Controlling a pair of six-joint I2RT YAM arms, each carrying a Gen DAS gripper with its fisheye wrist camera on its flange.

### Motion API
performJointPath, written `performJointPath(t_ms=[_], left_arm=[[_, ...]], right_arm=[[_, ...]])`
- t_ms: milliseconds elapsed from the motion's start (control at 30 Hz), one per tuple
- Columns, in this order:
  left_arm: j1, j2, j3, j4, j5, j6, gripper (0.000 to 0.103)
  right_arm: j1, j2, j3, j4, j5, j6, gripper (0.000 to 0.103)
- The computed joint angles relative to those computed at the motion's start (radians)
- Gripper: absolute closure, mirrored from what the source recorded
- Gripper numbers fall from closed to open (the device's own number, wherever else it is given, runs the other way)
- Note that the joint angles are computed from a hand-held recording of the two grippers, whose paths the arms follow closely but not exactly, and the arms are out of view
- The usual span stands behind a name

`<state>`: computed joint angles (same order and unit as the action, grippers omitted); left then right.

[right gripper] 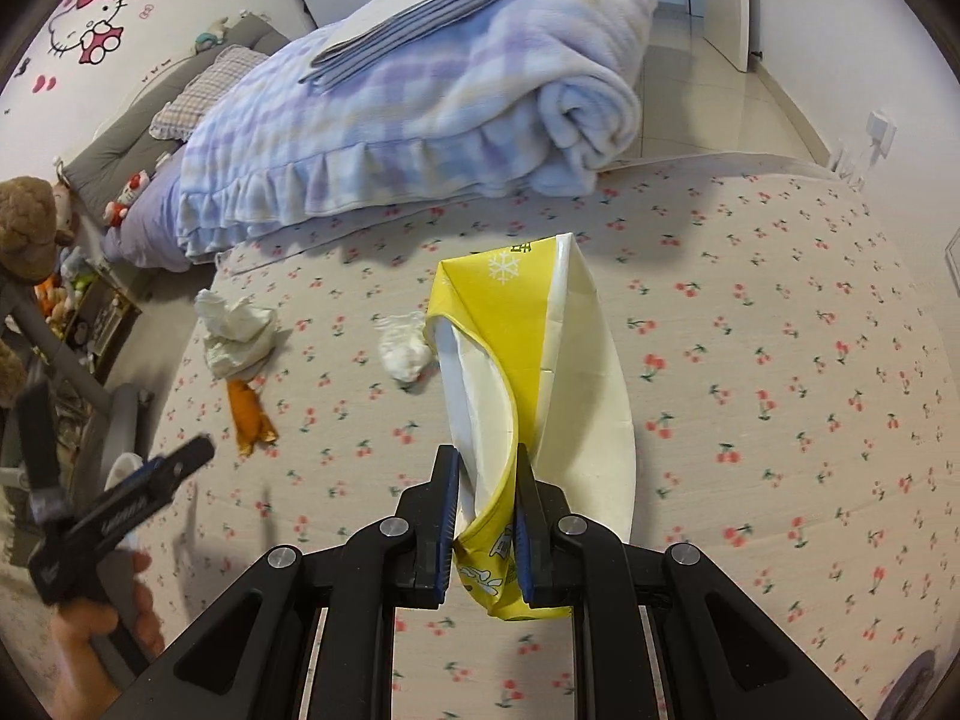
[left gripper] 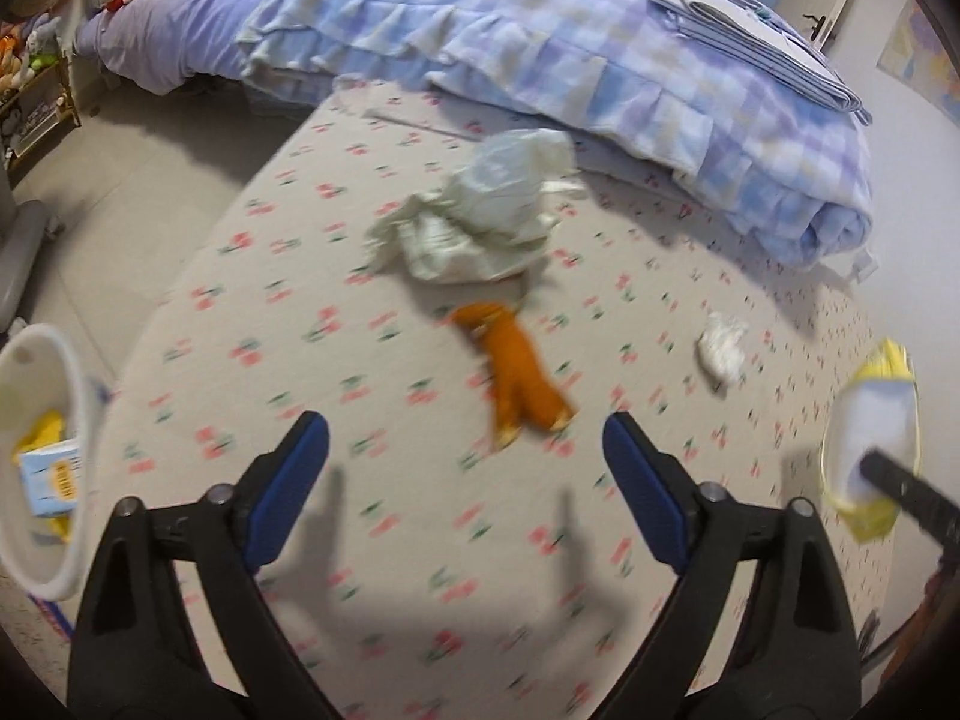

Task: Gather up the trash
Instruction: 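Grasp the orange carrot toy with the left tool while the right tool holds the wrapper, then drop the carrot toy into the wastebasket with the left tool while the right tool carries the wrapper over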

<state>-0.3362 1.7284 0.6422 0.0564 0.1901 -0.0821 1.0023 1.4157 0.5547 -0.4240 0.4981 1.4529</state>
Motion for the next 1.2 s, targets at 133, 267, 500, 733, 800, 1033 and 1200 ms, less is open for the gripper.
performJointPath(t_ms=[133, 267, 500, 733, 800, 1033, 1200], left_arm=[[-0.068, 0.082, 0.026, 0.067, -0.04, -0.072, 0.032], [-0.094, 0.126, 0.034, 0.118, -0.055, -0.123, 0.04], [-0.108, 0.129, 0.039, 0.117, -0.085, -0.102, 0.076], [-0.062, 0.062, 0.011, 0.065, -0.039, -0.056, 0.088], [-0.043, 0.034, -0.004, 0.046, -0.019, -0.029, 0.088], [0.066, -0.085, -0.057, -0.05, 0.075, 0.092, 0.089], [0.172, -0.17, -0.072, -0.154, 0.155, 0.192, 0.089]], right_arm=[[-0.001, -0.049, -0.042, 0.001, -0.006, -0.001, 0.086], [-0.006, -0.095, -0.07, 0.0, -0.01, 0.001, 0.086], [0.004, -0.123, -0.082, -0.001, -0.017, 0.008, 0.086], [0.05, -0.133, -0.081, -0.03, -0.012, 0.062, 0.086], [0.068, -0.134, -0.072, -0.042, -0.005, 0.08, 0.086], [0.14, -0.096, 0.001, -0.094, 0.032, 0.122, 0.086], [0.183, -0.058, 0.054, -0.115, 0.052, 0.142, 0.086]])
